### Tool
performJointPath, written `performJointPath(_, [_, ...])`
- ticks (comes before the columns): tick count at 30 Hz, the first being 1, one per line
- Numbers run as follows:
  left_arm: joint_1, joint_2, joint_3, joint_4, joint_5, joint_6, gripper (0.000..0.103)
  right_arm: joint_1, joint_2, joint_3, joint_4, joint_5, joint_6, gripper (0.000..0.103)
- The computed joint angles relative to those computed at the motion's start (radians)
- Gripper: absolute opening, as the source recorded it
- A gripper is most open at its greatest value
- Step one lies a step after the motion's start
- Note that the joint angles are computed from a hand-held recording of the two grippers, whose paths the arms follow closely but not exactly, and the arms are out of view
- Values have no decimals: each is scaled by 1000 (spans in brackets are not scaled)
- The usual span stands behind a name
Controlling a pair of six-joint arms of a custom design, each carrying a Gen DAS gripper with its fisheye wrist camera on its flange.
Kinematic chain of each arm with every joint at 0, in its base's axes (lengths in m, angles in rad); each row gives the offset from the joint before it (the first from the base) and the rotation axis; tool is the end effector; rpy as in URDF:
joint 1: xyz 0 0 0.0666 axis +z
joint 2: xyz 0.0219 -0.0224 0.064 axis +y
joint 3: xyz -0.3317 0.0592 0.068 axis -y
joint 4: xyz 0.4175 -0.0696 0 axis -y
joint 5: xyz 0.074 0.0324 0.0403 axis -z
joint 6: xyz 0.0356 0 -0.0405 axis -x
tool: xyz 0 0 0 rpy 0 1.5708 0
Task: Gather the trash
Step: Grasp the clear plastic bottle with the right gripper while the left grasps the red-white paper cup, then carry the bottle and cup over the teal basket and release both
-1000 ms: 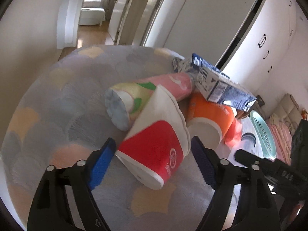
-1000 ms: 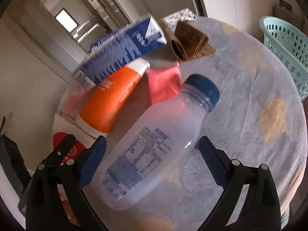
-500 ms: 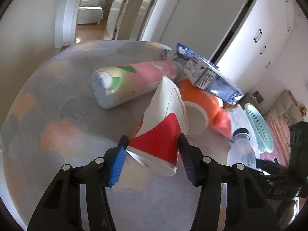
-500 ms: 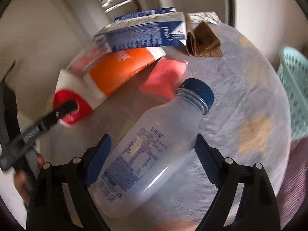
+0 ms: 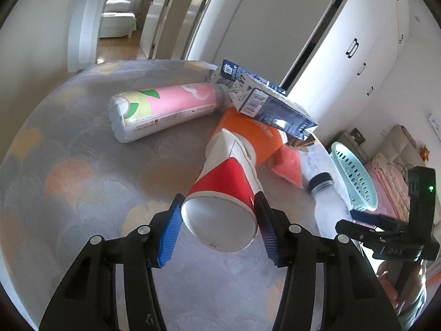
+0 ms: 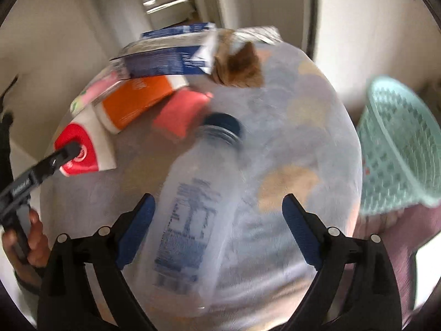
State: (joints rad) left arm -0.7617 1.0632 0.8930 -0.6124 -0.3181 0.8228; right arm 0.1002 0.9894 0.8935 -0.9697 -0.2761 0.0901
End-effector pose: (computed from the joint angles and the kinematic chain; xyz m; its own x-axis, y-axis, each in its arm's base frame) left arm 0.3026 -0.2737 0.3067 -0.7100 -0.2851 -0.6440 -0.0373 0.9284 -0.3698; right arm 0.3616 0.0457 0.3103 -0.8467 -0.1721 -0.5035 -0.3049 0.9324 0.1940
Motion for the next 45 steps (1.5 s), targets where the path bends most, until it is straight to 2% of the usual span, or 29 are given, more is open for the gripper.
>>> performJointPath(2, [-7, -1, 2, 10, 0, -1, 50, 3, -5, -11, -2, -14, -65, 89])
performJointPath(5, [-25, -1, 7, 18, -9, -3, 50, 32, -27, -45, 39, 24, -96, 87])
performJointPath(7, [-38, 2, 13, 24, -13, -4, 50, 71, -56, -73, 74, 88, -100, 74])
performJointPath(8, [-45, 2, 14, 27, -16, -4, 50, 85, -68, -84, 86, 109, -95, 64])
performJointPath(9, [-50, 4, 17, 28, -18, -4, 50, 97, -80, -95, 94, 127, -87, 60])
performJointPath(12, [-68, 13, 30, 33, -25, -9, 50, 110, -106, -118, 111, 159, -67, 54])
performJointPath(14, [-78, 24, 44, 40, -28, -16, 50, 97, -117, -128, 119, 134, -54, 53])
performJointPath(23, [-98, 119, 157, 62, -18, -83, 50, -17, -158, -109, 161, 55, -15, 52])
performJointPath(29, [-101, 238, 288, 82, 13, -157, 50, -135, -107, -51, 180, -3, -11, 52])
performJointPath(37, [-97, 453, 533, 70, 91, -259, 50, -301, 0, 57, 217, -57, -25, 52])
performJointPath(45, [-94, 717, 864, 0, 170, -333, 50, -427, 156, 190, 262, -70, -58, 52])
